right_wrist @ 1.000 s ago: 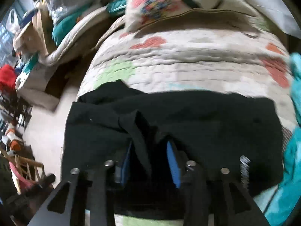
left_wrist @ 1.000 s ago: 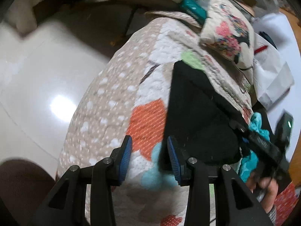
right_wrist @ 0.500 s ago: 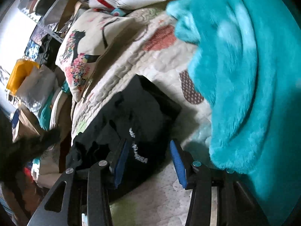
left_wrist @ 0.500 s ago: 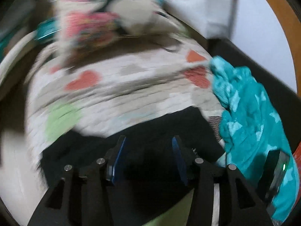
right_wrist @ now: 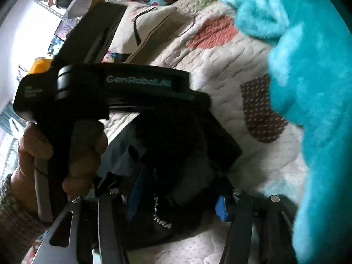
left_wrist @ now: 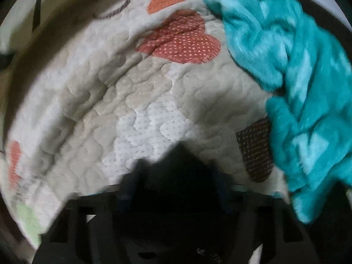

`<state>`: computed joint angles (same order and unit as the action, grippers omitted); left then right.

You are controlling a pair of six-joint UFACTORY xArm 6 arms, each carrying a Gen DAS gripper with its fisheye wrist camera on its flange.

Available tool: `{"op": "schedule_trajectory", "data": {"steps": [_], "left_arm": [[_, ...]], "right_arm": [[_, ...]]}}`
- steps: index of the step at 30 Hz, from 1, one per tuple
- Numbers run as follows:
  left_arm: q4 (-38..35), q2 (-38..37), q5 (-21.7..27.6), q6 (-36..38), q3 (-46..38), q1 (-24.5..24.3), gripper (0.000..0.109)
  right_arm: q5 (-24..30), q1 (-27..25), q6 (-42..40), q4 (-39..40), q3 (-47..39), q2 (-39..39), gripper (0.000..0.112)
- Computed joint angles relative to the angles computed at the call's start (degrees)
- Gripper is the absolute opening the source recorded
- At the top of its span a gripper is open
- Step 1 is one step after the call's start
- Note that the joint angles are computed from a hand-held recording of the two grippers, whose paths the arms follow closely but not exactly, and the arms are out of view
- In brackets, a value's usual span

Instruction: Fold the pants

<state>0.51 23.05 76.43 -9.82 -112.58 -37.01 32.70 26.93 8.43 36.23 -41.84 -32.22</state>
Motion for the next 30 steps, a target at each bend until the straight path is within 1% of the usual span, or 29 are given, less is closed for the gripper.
{"op": "schedule_trajectory", "data": {"steps": [1,2,3,4,5,8,10,11,13,14,16,18,19,22,23,25,26,27,28,29,30], "left_arm": [[-0.1,-0.9,0.0,-0.4,0.7,0.0,0.033],[-0.5,-1.8,-0.2,-0.8,1.5,0.0,0.026],[-0.6,-3.8,-1.2,-1.2,3.7,-0.1,0.018],[-0.2,-5.5,-1.9,-1.5,5.2,-0.4,0.017],[1.7,-8.0,-3.2,-2.6,7.6,-1.1,0.017],[3.8,-13.2,-4.7,-5.0,11.6,-1.5,0.016],[4.4,-16.9,-5.5,-5.9,13.8,-1.1,0.016],[4.4,-20.0,-6.5,-6.3,16.1,-0.5,0.015],[3.3,-23.6,-8.4,-7.0,18.7,0.8,0.015],[2.2,-25.7,-9.9,-7.7,20.6,1.5,0.015],[-1.0,-32.7,-13.6,-8.6,27.3,4.1,0.015],[-5.4,-40.5,-16.8,-8.5,35.2,8.1,0.015],[-6.3,-43.1,-17.8,-9.0,38.1,8.8,0.016],[-12.7,-53.6,-20.9,-8.0,49.9,16.1,0.016],[-14.8,-55.9,-21.6,-7.6,52.8,17.9,0.016],[-20.9,-61.5,-22.4,-5.3,59.9,23.3,0.017],[-23.7,-64.3,-22.8,-4.3,64.0,26.1,0.019],[-25.0,-66.7,-22.4,-4.0,66.8,28.0,0.023],[-25.3,-68.0,-22.7,-4.2,68.8,29.0,0.023],[-24.9,-69.9,-22.9,-5.2,71.4,30.4,0.024],[-25.8,-71.1,-22.3,-5.0,72.8,31.9,0.026]], "right_arm": [[1.5,-0.8,-1.4,2.0,-0.1,-0.1,0.031],[3.3,-1.9,-2.7,6.5,0.1,-0.3,0.026],[3.9,-2.5,-3.7,10.4,0.7,-0.8,0.024],[3.8,-2.6,-4.1,12.9,1.3,-1.4,0.024],[3.3,-2.0,-4.0,13.2,1.5,-2.0,0.023],[0.6,1.6,-2.2,9.7,0.4,-2.9,0.022],[-1.1,4.4,-0.3,6.0,-0.8,-3.1,0.022],[-1.8,5.9,0.9,3.5,-1.6,-3.3,0.022],[-2.2,8.3,3.4,-2.5,-3.0,-3.6,0.022],[-2.3,9.6,4.3,-6.0,-4.8,-2.7,0.022],[-1.9,12.8,6.3,-12.2,-8.3,-1.1,0.022],[-0.3,15.8,6.5,-17.4,-12.0,0.5,0.022],[0.4,17.4,6.9,-19.6,-13.5,1.5,0.022],[2.7,22.0,7.2,-24.7,-18.7,6.3,0.022],[3.4,23.8,7.6,-27.2,-20.4,8.3,0.022],[5.0,27.3,8.2,-33.1,-23.9,12.4,0.021],[6.1,29.7,8.6,-37.6,-26.1,15.2,0.021],[7.4,31.7,9.0,-41.9,-27.6,17.1,0.021],[8.6,33.7,9.6,-45.9,-27.9,18.0,0.021],[10.3,36.2,10.2,-51.6,-29.0,20.0,0.023],[11.6,38.0,10.3,-55.7,-29.6,21.5,0.029]]}}
